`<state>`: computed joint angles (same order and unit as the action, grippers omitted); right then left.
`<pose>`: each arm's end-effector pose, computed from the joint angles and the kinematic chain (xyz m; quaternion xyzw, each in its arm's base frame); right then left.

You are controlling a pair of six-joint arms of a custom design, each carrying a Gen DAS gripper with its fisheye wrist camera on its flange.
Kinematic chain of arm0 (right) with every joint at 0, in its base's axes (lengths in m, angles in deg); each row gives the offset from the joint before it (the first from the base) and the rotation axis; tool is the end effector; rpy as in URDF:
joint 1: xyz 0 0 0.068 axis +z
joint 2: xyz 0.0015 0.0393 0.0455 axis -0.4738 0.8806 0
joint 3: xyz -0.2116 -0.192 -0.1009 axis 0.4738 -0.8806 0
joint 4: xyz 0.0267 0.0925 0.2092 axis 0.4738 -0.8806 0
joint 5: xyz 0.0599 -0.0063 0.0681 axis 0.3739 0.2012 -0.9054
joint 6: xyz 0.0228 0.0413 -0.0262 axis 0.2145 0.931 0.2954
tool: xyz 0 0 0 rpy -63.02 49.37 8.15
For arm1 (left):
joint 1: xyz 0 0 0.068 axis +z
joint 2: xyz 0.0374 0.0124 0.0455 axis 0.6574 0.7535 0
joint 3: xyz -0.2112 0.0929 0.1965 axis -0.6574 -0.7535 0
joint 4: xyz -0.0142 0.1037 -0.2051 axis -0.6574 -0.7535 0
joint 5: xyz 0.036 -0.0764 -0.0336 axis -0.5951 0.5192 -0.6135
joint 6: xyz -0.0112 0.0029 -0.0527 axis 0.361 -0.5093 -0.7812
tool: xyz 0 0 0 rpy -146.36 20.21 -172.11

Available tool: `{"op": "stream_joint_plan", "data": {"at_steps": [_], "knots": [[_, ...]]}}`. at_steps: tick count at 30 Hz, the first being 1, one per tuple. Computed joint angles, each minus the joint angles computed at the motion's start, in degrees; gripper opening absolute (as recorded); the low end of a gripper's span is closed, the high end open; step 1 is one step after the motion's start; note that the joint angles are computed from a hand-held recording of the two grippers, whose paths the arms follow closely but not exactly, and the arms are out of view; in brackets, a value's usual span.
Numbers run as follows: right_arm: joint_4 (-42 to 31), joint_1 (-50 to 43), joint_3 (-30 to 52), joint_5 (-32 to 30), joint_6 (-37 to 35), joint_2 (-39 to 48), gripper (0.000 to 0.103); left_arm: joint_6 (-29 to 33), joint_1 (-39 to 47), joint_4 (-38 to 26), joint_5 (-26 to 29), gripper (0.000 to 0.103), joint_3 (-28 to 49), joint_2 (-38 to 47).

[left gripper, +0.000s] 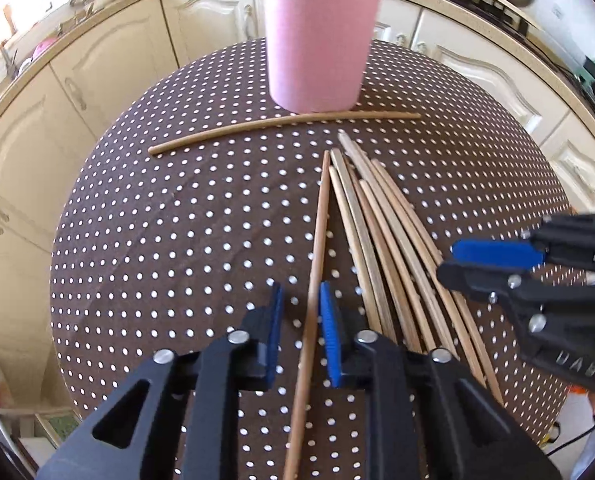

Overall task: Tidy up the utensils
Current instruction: 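Move both open tools back over the chopstick pile, then grasp a chopstick with the right tool while the left tool grasps another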

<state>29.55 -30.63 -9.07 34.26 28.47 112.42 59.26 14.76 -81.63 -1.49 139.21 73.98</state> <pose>0.2186 -0.0018 0.1416 0.0818 0.9713 0.1120 0.1931 0.3039 -0.1553 0.1200 0.3451 0.9181 -0.0797 0.1779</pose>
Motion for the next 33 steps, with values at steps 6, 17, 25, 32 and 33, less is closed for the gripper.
{"op": "stream_joint_plan", "data": {"at_steps": [6,17,25,32,33], "knots": [[-1.4,4.3,4.1,4.9,3.4,4.0,0.02,-1.4,-0.4,-6.7,-1.6,0.014,6.6,1.6],[-6.1,4.5,9.7,6.4,3.8,7.3,0.02,-2.2,-2.3,-9.9,-3.1,0.014,13.8,6.0],[-12.3,-0.8,16.3,4.9,-2.2,11.6,0.02,-3.0,-2.7,-7.9,-3.0,0.006,13.2,6.2],[-15.5,4.3,21.7,9.9,0.1,15.0,0.009,-4.4,-2.4,-5.1,1.3,0.005,10.5,5.2],[-14.4,3.9,21.1,9.1,0.2,14.8,0.008,-4.6,-2.3,-3.9,2.3,0.005,9.3,4.5]]}}
